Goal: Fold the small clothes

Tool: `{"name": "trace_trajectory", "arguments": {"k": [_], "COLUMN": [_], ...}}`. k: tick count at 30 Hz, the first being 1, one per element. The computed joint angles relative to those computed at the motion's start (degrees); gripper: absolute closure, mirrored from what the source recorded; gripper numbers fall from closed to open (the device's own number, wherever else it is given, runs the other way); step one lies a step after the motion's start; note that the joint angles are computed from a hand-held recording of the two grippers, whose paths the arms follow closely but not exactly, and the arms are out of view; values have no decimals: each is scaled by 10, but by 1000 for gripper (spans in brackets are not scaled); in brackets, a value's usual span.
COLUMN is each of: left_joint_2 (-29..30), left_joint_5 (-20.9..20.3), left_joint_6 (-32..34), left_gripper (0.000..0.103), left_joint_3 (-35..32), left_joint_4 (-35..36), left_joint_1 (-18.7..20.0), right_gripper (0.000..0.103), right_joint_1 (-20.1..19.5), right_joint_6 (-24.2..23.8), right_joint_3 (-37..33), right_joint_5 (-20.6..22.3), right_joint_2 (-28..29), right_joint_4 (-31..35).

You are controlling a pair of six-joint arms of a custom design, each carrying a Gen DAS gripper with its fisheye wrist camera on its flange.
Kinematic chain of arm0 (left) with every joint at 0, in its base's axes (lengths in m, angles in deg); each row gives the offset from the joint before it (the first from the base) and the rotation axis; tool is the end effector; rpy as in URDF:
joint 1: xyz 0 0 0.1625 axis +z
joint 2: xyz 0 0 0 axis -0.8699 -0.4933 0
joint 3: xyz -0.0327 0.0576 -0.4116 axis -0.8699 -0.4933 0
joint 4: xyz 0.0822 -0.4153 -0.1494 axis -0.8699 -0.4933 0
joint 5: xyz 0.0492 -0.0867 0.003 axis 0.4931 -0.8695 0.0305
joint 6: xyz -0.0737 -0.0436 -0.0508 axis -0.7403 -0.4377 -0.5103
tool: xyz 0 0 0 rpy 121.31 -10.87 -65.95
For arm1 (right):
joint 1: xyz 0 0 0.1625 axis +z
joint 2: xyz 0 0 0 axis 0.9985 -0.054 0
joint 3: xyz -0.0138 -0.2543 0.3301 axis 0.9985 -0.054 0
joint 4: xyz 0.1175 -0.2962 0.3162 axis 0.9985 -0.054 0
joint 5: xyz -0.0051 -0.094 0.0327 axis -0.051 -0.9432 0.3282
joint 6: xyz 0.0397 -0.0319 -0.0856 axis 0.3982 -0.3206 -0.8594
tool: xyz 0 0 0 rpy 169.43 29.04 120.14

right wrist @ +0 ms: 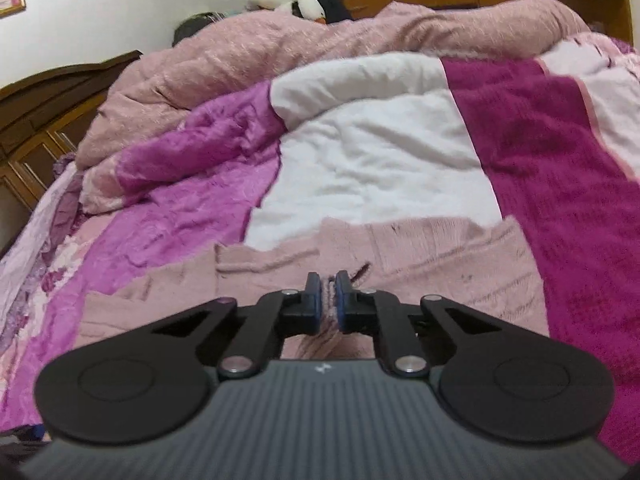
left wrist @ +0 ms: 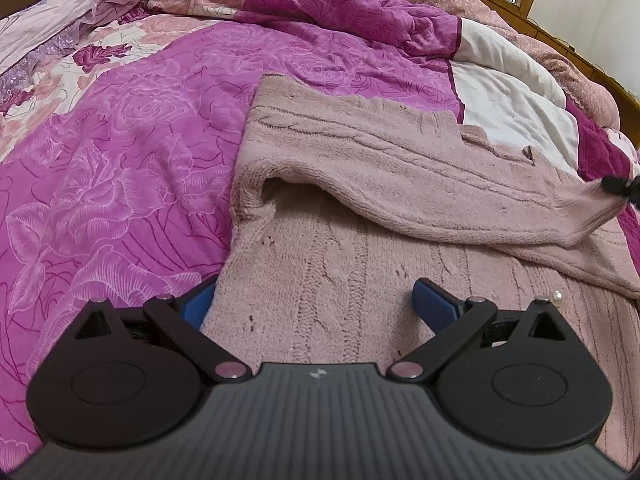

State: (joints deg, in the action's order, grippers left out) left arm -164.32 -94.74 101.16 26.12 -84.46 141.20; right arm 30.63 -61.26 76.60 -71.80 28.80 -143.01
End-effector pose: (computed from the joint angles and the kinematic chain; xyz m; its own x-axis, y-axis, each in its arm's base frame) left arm 0.0814 -0.6015 0.4179 -0.8217 0.1483 -0.5503 0.4593 0.7440 -0.4853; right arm 0.3868 -0.6118 0.0124 -0.8709 0.2053 0.4464 -0.2999 0.4975 -0.8139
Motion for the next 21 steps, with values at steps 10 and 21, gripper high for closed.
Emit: {"name": "trace_trajectory", "arguments": {"k": [10, 21], "left_joint_2": [-2, 1], "left_joint_5": [-5, 5], "left_joint_6": [-3, 12], "left_gripper": [2, 1], "left_joint_3": [-3, 2], "left_joint_4": [8, -2], "left_joint_1": [2, -1], "right_gripper": [95, 94], "right_joint_1": [45, -1], "right_joint_6": [-139, -146], "right_joint_3": [-50, -14], "right_joint_5": [-70, -191], "right_joint_2": [4, 24], "right_joint_4": [-88, -53]}}
